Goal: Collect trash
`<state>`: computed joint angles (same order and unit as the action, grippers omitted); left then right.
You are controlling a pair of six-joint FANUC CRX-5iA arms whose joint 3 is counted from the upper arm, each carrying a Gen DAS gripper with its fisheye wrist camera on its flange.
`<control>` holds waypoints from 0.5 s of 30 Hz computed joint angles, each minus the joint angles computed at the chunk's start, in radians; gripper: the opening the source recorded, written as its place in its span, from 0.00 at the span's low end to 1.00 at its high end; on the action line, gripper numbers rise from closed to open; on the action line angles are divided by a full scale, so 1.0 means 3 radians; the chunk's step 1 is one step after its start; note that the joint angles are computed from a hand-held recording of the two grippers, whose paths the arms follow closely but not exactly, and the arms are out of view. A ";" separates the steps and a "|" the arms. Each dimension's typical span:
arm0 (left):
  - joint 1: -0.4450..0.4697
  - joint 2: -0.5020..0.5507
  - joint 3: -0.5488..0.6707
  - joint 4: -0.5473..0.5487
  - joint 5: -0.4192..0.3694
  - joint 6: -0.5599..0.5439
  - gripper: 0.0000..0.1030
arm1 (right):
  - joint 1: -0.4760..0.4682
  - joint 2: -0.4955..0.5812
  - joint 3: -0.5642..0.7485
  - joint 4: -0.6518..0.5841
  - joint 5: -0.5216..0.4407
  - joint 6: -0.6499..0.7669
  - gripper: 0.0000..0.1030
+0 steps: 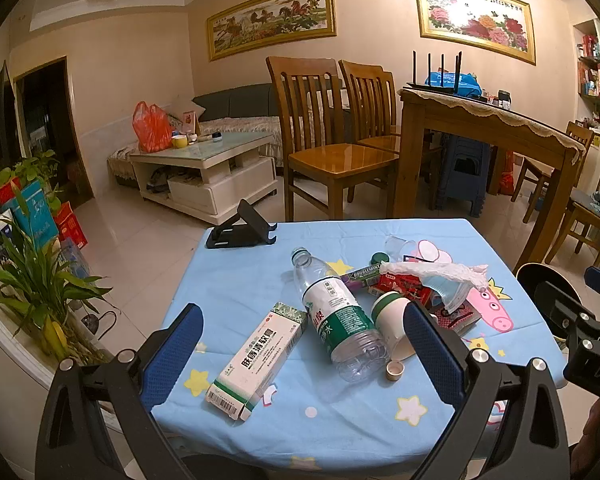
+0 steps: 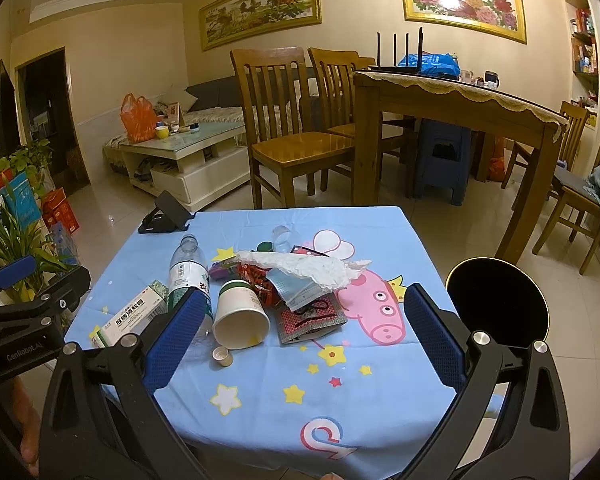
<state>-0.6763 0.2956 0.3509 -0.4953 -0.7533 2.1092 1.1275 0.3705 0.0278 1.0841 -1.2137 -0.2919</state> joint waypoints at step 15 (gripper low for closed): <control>0.0246 0.0034 -0.0094 0.0322 -0.0029 -0.0243 0.94 | -0.0017 0.0079 0.0181 -0.0122 0.0130 0.0284 0.95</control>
